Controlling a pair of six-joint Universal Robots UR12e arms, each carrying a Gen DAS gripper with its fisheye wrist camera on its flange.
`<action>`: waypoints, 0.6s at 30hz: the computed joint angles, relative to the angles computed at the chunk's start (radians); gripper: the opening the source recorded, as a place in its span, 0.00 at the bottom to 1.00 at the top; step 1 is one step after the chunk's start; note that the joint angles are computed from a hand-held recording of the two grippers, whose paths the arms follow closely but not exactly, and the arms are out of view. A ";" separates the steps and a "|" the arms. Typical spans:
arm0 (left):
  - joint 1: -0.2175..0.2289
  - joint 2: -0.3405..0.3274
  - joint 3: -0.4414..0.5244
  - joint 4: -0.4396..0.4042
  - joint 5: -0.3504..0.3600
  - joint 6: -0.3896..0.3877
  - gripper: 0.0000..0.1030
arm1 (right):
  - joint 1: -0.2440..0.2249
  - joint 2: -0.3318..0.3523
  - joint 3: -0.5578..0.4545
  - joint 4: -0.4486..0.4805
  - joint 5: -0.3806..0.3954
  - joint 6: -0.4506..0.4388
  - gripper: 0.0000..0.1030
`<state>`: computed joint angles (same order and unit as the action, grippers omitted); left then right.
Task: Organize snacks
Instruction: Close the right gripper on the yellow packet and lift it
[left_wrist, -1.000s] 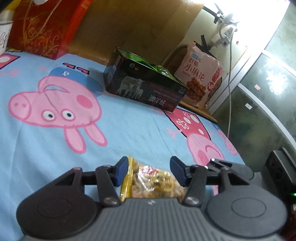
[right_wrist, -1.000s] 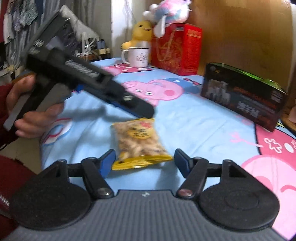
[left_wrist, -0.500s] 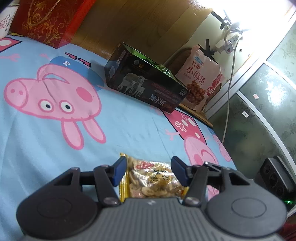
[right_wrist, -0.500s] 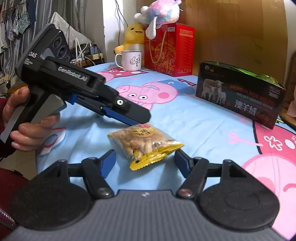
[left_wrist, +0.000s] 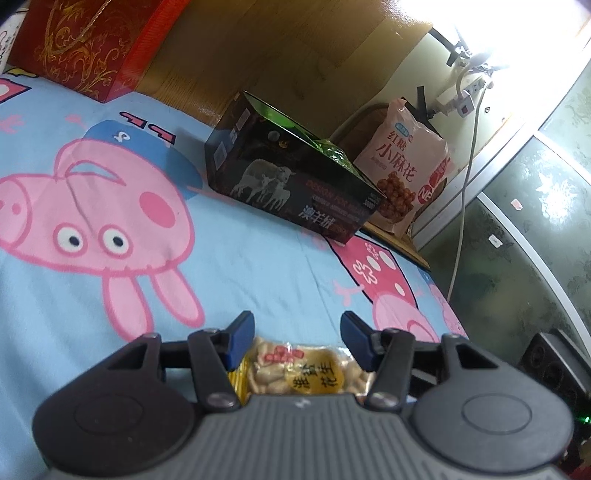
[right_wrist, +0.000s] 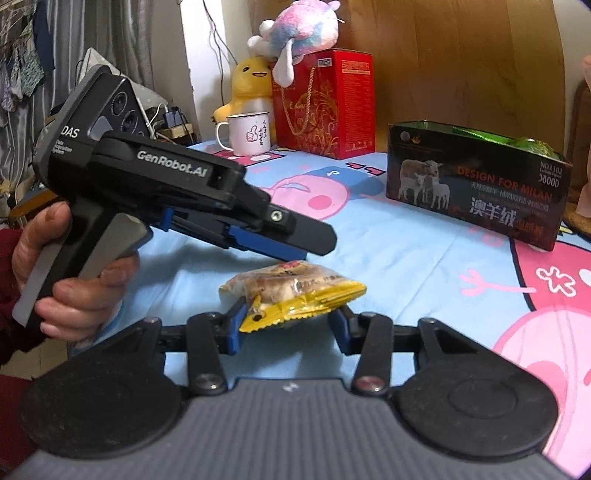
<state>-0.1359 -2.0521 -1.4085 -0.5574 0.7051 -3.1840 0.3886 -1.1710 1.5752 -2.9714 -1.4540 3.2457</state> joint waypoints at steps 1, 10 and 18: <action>0.001 -0.002 0.004 -0.005 -0.004 -0.006 0.50 | -0.001 0.000 0.000 0.000 0.003 0.006 0.48; 0.031 0.013 -0.012 0.006 -0.031 -0.028 0.51 | -0.016 -0.029 0.033 0.006 0.052 0.039 0.49; 0.047 0.033 -0.028 -0.126 -0.098 0.068 0.53 | -0.024 -0.051 0.056 0.018 0.068 0.038 0.57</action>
